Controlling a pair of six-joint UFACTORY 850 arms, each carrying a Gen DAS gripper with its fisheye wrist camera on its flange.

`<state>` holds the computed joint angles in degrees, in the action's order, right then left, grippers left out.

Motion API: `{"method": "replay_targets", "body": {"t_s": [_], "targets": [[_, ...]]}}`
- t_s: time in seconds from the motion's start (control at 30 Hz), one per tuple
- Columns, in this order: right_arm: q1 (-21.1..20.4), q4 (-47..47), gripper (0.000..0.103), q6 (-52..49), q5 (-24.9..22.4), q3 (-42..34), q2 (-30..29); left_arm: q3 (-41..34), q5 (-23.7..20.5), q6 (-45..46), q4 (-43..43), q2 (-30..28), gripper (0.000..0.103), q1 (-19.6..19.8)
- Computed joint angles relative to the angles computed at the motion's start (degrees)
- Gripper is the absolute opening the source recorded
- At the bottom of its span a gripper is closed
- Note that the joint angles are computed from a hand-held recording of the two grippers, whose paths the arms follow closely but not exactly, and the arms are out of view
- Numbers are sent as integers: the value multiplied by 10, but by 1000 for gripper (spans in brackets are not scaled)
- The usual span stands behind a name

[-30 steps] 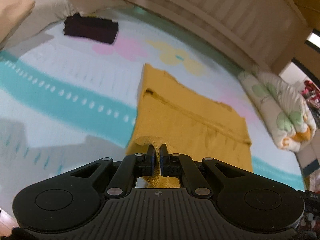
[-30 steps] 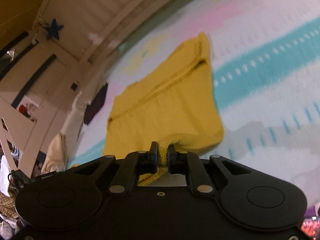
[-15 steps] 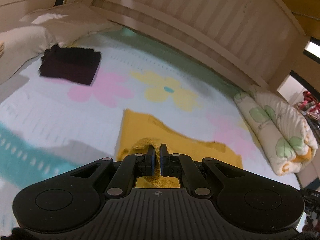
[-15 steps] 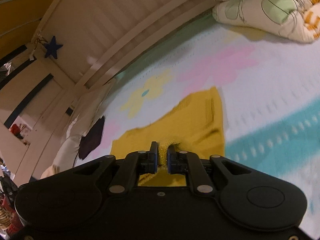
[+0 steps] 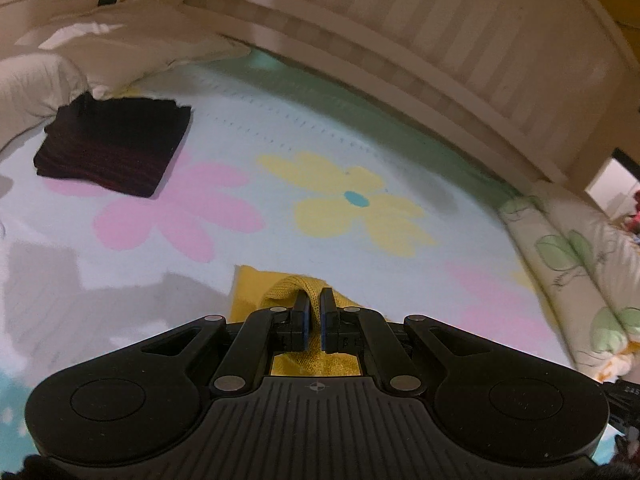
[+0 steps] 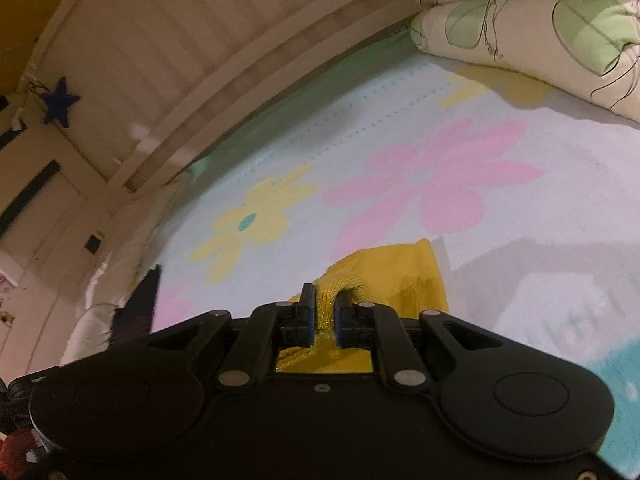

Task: Fold small clothes

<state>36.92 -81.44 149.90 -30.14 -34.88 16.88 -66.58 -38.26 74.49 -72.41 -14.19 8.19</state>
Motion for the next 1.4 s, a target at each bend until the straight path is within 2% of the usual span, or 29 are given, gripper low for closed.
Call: {"method": "replay_targets", "body": {"t_s": [0.2,0.33,0.4,0.47,0.53,0.57,0.7,0.83,0.9,1.0,1.1,1.2,1.4], "targets": [[-33,-29,18,41,40,-6,-48,-21,23,-39,28,-43,5,-15],[-35,-36,24,42,35,-12,-73,-36,-6,-50,17,-66,10,-12],[-32,-55,26,59,23,-12,-77,-40,-8,-57,20,-70,43,-11],[-24,-71,42,77,-6,-6,-75,-32,-7,-24,-16,-67,51,-8],[-14,-85,70,87,-45,-1,-69,-30,-9,-10,-27,-64,52,-4],[-9,-84,72,83,-63,1,-66,-27,-9,1,-32,-61,52,-2],[4,-70,73,13,-76,7,-49,5,-11,115,-36,-35,53,0],[30,-34,70,-121,-59,-3,-60,80,19,308,-64,12,53,-4],[43,-20,69,-172,-49,-10,-73,103,18,342,-55,23,53,-4],[55,-5,68,-219,-23,-20,-95,120,16,352,-32,29,53,-7],[61,10,67,-240,-9,-27,-112,114,23,295,14,18,53,-18],[63,24,67,-262,-7,-33,-127,107,38,268,31,8,53,-26],[60,2,68,-257,-24,-36,-148,79,52,244,11,-14,53,-44]]}}
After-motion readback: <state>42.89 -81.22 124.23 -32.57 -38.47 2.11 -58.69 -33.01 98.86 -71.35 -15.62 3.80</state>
